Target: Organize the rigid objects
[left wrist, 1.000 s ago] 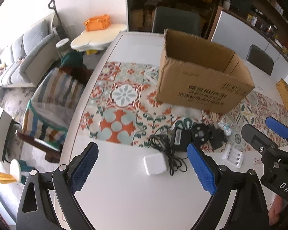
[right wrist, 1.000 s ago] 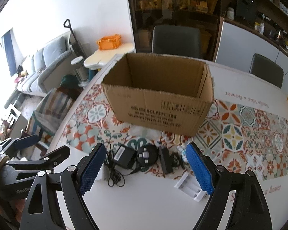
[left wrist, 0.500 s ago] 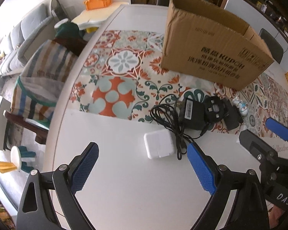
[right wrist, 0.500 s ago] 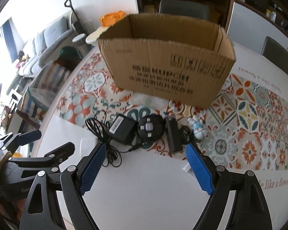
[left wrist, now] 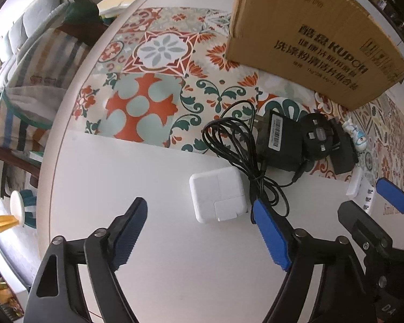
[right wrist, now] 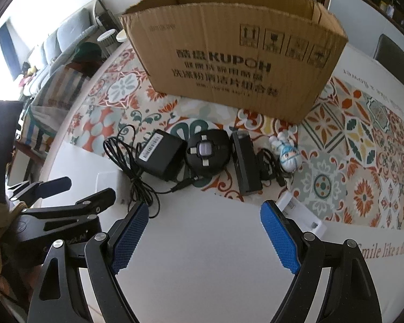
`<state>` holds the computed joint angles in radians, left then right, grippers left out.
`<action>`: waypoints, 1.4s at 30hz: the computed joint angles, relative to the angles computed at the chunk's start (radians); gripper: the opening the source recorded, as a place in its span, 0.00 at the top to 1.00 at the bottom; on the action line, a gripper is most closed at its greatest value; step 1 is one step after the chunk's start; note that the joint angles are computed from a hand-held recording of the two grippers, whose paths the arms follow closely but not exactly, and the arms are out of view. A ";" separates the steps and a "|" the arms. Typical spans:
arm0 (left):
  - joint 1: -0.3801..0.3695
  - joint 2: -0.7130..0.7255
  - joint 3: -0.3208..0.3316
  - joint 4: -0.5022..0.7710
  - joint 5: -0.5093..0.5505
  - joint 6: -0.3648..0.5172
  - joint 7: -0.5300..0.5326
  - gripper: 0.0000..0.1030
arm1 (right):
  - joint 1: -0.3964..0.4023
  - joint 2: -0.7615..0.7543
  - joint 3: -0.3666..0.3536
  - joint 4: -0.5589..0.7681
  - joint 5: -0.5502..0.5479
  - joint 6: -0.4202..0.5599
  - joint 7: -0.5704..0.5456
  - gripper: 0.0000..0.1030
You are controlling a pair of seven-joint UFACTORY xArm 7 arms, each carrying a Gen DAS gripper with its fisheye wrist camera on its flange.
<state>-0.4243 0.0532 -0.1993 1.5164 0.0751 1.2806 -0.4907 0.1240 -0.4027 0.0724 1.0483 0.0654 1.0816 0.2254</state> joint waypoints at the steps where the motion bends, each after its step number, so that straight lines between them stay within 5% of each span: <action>1: 0.000 0.003 0.000 0.001 -0.002 -0.001 -0.002 0.23 | 0.000 0.001 -0.002 -0.001 0.003 0.001 -0.002 0.17; 22: -0.032 0.104 0.007 0.033 -0.009 -0.040 -0.050 0.53 | -0.005 0.016 -0.008 -0.013 0.011 -0.001 -0.008 0.17; 42: 0.037 -0.139 0.007 -0.204 -0.075 -0.203 0.066 0.54 | 0.029 -0.010 0.001 -0.027 0.062 -0.068 -0.008 0.19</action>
